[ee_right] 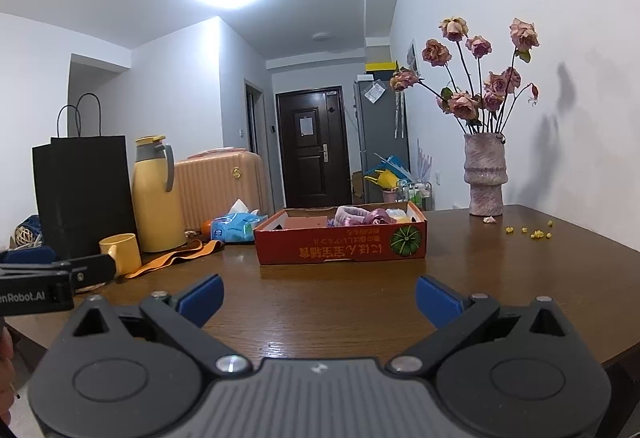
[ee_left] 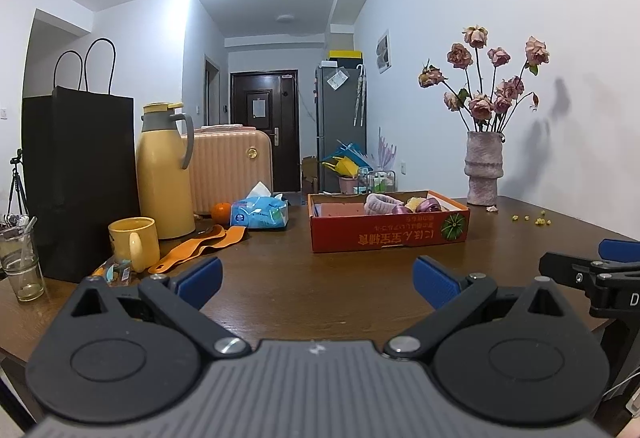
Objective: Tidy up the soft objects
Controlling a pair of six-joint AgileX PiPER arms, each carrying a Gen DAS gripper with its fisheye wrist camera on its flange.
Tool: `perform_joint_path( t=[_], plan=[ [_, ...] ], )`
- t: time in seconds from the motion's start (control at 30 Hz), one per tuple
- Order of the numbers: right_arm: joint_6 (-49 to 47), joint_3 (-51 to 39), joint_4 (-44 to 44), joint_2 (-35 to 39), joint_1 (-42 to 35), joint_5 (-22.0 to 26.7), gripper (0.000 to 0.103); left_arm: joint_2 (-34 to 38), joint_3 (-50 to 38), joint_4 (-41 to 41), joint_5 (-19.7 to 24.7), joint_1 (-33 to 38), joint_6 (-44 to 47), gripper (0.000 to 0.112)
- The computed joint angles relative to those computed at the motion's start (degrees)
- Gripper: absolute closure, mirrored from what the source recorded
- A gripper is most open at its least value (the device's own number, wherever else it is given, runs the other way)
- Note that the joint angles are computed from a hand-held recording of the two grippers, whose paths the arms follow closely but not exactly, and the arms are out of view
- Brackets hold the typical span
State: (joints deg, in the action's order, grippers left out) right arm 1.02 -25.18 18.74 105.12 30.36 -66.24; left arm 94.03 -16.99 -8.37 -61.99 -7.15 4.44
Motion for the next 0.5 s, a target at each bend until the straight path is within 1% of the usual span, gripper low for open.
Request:
perform_joint_path(
  t=[0.27, 0.5],
  plan=[
    [-0.53, 0.04, -0.19, 0.22, 0.08, -0.32, 0.000, 0.03, 0.30, -0.18, -0.72, -0.20, 0.22, 0.009],
    [-2.21, -0.24, -0.76, -0.03, 0.04, 0.40, 0.000, -0.24, 0.14, -0.29, -0.37, -0.21, 0.38, 0.009]
  ],
)
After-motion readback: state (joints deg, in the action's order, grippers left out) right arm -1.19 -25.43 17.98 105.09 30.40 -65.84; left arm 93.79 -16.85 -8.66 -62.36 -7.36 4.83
